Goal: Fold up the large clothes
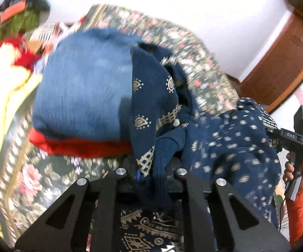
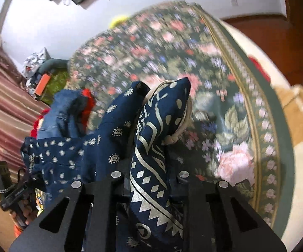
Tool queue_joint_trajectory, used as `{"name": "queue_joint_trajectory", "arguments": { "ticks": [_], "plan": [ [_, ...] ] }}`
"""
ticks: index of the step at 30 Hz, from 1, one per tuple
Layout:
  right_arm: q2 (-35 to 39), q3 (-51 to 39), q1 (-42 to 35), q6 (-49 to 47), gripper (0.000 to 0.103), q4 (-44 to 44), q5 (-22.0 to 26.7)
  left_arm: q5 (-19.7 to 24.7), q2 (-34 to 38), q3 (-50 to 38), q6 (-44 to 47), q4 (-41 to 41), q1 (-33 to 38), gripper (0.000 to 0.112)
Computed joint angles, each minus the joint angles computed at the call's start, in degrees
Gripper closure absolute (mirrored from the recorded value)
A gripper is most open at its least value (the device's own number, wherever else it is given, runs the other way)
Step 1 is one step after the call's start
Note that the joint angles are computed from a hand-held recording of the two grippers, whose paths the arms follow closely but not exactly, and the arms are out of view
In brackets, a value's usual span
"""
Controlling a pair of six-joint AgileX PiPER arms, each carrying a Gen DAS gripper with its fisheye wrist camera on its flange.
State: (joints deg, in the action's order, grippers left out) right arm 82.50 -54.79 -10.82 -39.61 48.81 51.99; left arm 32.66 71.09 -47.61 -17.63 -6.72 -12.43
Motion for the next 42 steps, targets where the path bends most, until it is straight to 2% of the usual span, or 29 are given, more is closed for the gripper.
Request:
{"name": "queue_joint_trajectory", "arguments": {
  "ticks": [7, 11, 18, 22, 26, 31, 37, 42],
  "plan": [
    [-1.6, -6.1, 2.9, 4.1, 0.086, 0.2, -1.0, 6.6, 1.1, -14.3, 1.6, 3.5, -0.9, 0.099],
    [0.7, -11.0, 4.4, 6.2, 0.087, -0.4, -2.7, 5.9, 4.2, -19.2, 6.8, -0.4, 2.5, 0.099],
    [10.3, -21.3, 8.6, 10.8, 0.087, -3.5, -5.4, 8.1, 16.5, -30.2, 15.3, -7.3, 10.6, 0.099],
    [18.1, -27.4, 13.1, 17.2, 0.087, -10.5, -8.2, 8.8, 24.1, -34.6, 15.6, -8.0, 13.4, 0.099],
    [25.9, -31.9, 16.0, 23.5, 0.087, -18.6, -9.9, 8.6, 30.7, -38.0, 13.8, -4.9, 14.5, 0.099],
    [31.7, -33.8, 14.0, 22.5, 0.086, -18.2, -8.0, 8.9, 35.9, -38.9, 16.6, -7.9, 17.2, 0.093],
    [28.5, -30.5, 14.9, 21.9, 0.082, -21.4, -9.3, 6.6, 34.4, -35.5, 16.9, -6.5, 16.7, 0.088],
    [23.3, -28.5, 16.1, 25.2, 0.08, -27.1, -9.9, 9.4, 32.2, -36.1, 12.0, 1.2, 13.7, 0.087]
  ]
}}
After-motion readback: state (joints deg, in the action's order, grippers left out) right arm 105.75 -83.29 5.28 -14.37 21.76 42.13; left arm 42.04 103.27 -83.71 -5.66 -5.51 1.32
